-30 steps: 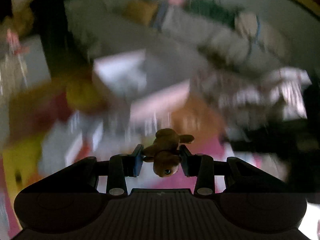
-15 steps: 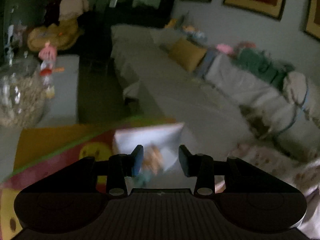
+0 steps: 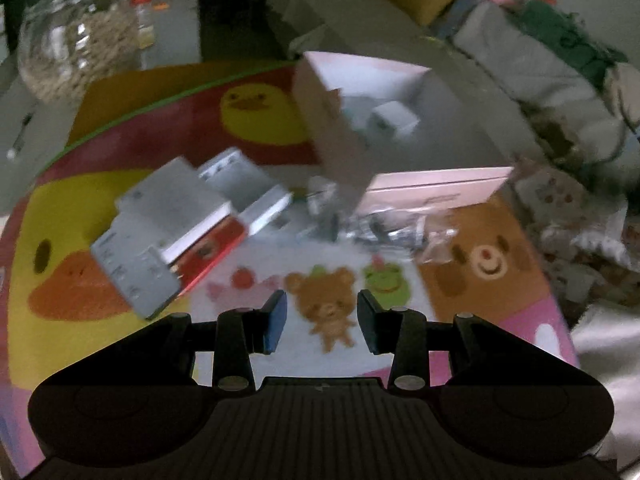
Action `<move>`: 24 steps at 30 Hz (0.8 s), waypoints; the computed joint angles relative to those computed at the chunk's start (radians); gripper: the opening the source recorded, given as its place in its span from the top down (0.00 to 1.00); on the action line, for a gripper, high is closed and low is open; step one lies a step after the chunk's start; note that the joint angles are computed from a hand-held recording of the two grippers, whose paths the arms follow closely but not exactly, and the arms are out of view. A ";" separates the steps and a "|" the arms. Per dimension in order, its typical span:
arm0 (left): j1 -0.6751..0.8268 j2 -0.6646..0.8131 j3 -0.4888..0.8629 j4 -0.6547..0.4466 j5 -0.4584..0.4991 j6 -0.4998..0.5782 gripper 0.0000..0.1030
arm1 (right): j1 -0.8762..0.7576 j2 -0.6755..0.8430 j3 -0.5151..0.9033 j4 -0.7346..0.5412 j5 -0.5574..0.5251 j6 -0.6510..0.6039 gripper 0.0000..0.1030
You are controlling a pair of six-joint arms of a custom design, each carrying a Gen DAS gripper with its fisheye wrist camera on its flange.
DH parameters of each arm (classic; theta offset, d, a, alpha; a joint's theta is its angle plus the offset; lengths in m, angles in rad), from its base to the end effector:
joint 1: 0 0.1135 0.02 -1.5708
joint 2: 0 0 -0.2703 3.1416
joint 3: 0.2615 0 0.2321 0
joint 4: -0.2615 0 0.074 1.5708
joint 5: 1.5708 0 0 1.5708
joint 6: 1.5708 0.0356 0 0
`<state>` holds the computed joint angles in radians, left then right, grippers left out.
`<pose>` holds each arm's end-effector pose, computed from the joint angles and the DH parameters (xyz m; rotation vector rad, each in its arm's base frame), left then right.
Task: Organize rigid objects
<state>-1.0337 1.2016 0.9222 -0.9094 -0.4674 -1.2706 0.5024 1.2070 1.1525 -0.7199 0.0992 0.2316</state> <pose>0.1130 -0.1584 0.2633 -0.4191 2.5255 -0.2043 0.2026 0.1073 0.3373 -0.2689 2.3383 0.2462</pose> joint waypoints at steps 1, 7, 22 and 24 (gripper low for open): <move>0.003 -0.007 -0.001 -0.016 -0.003 -0.013 0.59 | -0.006 0.028 0.041 0.044 -0.026 -0.001 0.56; 0.042 -0.042 0.008 -0.117 -0.026 0.002 0.59 | 0.011 0.246 0.235 0.143 -0.058 0.055 0.31; 0.140 -0.318 -0.116 -0.283 -0.036 -0.017 0.59 | 0.245 0.366 -0.073 0.228 0.001 -0.074 0.31; 0.216 -0.368 -0.128 -0.279 -0.028 0.057 0.59 | 0.238 0.400 -0.054 0.249 -0.013 -0.077 0.31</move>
